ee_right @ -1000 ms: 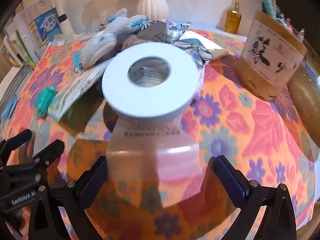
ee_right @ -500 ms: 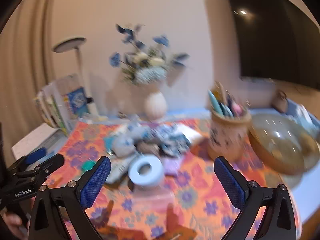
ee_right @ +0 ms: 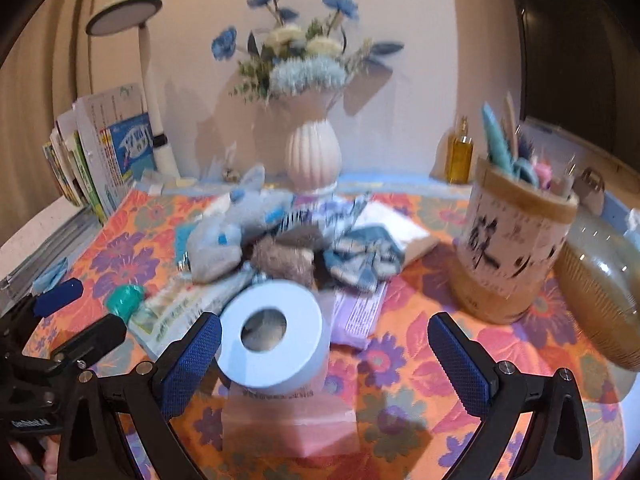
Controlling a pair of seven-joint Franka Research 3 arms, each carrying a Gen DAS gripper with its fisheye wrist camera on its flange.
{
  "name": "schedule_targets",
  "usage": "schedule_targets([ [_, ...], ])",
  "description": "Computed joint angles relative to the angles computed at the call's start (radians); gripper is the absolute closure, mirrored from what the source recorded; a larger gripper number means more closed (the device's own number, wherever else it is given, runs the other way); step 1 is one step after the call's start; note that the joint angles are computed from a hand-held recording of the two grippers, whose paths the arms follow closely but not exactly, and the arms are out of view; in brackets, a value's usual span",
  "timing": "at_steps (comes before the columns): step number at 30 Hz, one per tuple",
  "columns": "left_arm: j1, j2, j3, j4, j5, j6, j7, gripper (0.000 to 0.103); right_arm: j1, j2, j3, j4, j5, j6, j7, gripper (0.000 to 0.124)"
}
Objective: Organize soft objects
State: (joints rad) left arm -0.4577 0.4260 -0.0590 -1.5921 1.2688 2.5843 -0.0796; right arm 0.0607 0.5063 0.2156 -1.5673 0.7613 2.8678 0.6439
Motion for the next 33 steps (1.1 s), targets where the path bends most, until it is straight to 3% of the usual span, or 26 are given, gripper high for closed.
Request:
schedule_targets([
  [8, -0.007, 0.004, 0.005, 0.010, 0.014, 0.017, 0.023, 0.001, 0.022, 0.002, -0.035, 0.005, -0.050, -0.043, 0.064, 0.021],
  [16, 0.008, 0.019, -0.001, 0.026, -0.073, 0.044, 0.097, 0.001, 0.030, 0.003, -0.048, 0.011, -0.076, -0.053, 0.115, 0.021],
  [33, 0.008, 0.013, 0.011, 0.009, -0.106, 0.089, 0.124, 0.001, 0.017, 0.001, -0.035, -0.001, -0.089, -0.038, 0.118, 0.021],
])
